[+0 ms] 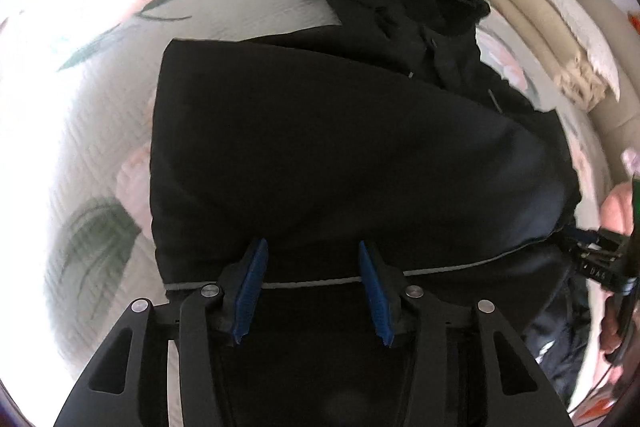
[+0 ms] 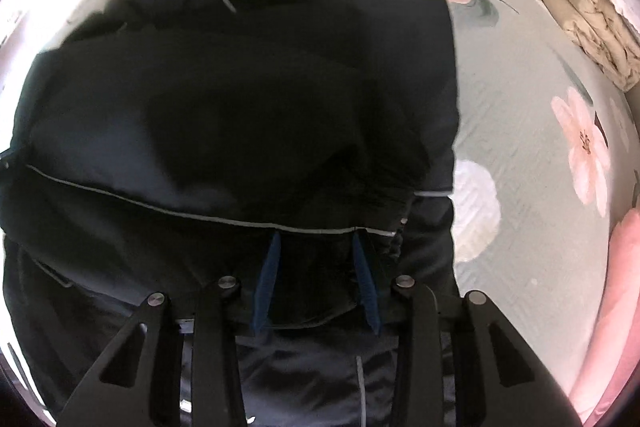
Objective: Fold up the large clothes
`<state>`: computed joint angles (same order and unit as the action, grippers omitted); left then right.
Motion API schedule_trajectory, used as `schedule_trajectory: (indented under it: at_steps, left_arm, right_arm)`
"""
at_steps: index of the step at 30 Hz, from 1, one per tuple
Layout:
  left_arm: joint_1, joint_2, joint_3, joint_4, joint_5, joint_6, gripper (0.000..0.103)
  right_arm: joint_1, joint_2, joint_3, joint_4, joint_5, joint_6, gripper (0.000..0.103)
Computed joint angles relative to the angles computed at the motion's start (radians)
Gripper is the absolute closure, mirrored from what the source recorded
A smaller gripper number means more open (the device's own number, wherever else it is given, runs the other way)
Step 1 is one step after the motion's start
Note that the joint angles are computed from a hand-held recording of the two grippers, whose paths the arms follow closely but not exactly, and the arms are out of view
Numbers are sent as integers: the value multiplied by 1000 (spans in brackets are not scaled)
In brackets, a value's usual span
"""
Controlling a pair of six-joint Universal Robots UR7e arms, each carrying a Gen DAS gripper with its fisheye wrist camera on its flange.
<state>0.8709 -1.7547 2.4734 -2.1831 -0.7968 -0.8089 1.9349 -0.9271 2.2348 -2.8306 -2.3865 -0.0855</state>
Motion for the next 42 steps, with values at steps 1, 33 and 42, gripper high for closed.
schedule_trajectory:
  at_steps: [1, 33, 42]
  left_arm:
    - [-17, 2, -7, 32, 11, -17, 55]
    - [340, 631, -691, -451, 92, 726, 82]
    - [392, 484, -601, -483, -103, 649, 94]
  right_arm:
    - [2, 2, -4, 7, -3, 0, 63]
    - [-71, 456, -894, 153, 232, -19, 73]
    - [-41, 342, -684, -104, 241, -162, 99]
